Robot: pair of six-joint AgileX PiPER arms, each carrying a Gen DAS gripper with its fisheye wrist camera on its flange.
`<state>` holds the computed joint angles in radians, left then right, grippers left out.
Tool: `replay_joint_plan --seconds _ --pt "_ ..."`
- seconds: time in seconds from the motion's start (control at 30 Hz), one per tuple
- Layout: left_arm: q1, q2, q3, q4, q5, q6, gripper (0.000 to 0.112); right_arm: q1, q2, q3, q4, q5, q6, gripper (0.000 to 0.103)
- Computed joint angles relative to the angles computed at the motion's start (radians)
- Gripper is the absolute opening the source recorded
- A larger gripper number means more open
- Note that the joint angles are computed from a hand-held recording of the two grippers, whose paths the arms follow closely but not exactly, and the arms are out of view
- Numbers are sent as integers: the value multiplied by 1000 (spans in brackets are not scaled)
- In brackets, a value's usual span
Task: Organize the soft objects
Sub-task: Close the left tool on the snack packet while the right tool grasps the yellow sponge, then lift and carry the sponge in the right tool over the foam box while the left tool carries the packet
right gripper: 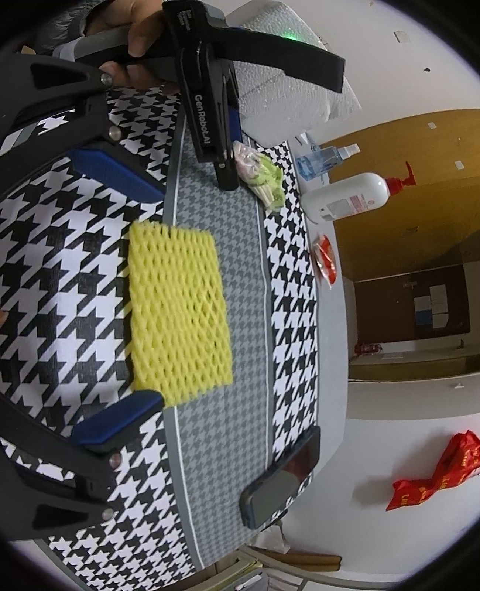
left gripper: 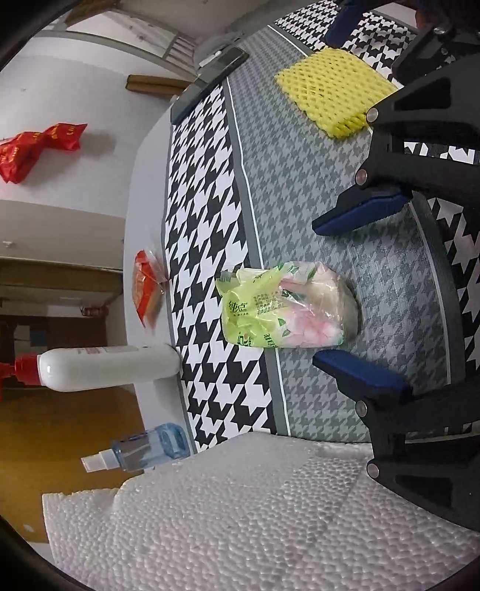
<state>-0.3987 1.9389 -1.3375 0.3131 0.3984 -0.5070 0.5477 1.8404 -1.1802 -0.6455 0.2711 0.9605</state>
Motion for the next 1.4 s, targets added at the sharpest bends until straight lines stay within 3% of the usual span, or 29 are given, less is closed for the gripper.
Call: replay_joint_plan --seconds 0.1,0.33,0.47,0.67,1.03,1.13,1.2,1.33,1.4 --pt "-1 6 -8 7 7 -2 65 5 19 -29 35 42 -36 93" --pt "-2 2 0 75 8 -67 41 37 46 -71 -27 134 13 88" --pt "14 -9 17 -25 -28 33 34 51 53 -81 -64 169 47 85" --pt "31 -27 46 -191 -69 197 32 57 48 -71 -124 183 122 76" --pt "35 -59 93 -262 -128 272 31 112 49 -60 -274 243 246 45" --pt "31 -69 106 -263 -145 276 31 145 65 -80 -307 292 261 35" --pt "28 -82 123 -241 -163 257 31 191 96 -118 -345 375 262 25" --pt "25 -91 136 -204 -185 225 31 266 172 -213 -388 543 231 18" --pt "19 -99 147 -131 -197 155 31 275 187 -234 -389 576 231 18"
